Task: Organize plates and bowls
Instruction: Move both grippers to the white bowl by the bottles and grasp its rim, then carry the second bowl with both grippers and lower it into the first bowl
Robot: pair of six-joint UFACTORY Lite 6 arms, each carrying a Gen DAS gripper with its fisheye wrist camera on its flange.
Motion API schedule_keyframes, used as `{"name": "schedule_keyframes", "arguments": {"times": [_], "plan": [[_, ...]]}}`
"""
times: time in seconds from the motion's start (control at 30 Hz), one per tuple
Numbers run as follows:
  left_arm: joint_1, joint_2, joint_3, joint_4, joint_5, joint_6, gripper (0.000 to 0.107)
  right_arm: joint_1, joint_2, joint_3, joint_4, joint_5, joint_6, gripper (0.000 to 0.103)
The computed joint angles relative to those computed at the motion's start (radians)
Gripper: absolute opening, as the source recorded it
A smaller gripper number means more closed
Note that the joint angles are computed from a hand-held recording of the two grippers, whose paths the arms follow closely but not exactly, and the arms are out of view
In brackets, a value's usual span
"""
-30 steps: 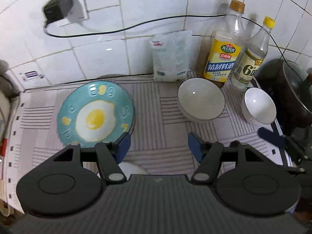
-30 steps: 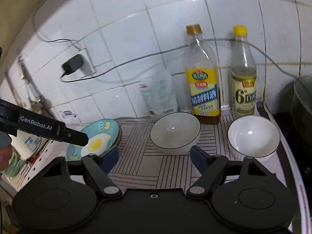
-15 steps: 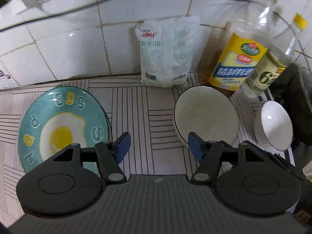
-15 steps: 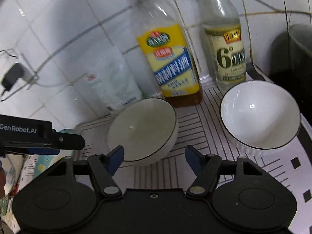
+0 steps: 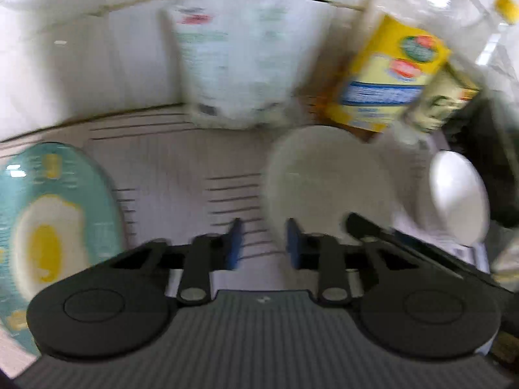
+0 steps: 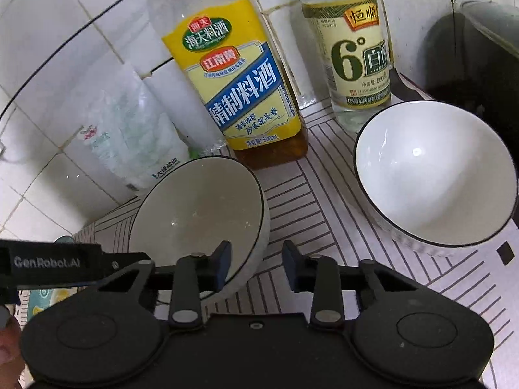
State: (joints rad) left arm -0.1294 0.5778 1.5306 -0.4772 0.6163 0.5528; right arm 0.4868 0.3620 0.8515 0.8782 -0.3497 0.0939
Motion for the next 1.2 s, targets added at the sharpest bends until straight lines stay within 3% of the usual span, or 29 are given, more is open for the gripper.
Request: {"name": "schedule_keyframes", "arguments": {"times": [0.13,0.33,0.8,1.0,1.2], "plan": [[-0.027,-0.070,-0.086,0.043,-0.056,-0.007,0.020,-0.005,-0.006,0.015,0.017,0.021,0.022,0.026],[-0.032,-0.175,-0.190,0.089,-0.043,-0.033,0.019,0.014,-0.095,-0.071,-0.029,0.027,0.086,0.026],[0.028,-0.588,-0.533,0.140,0.024,-0.056,0.018,0.164,-0.459,-0.330,0.204,0.034,-0.109,0.026],[0.090,-0.799,-0.661,0.162,0.085,-0.051,0.018,0.315,-0.592,-0.361,0.604,-0.025,-0.483,0.026],[0.226,-0.960,-0.719,0.138,0.200,0.012,0.019,0.488,-0.665,-0.340,0.846,-0.139,-0.710,0.026]]}}
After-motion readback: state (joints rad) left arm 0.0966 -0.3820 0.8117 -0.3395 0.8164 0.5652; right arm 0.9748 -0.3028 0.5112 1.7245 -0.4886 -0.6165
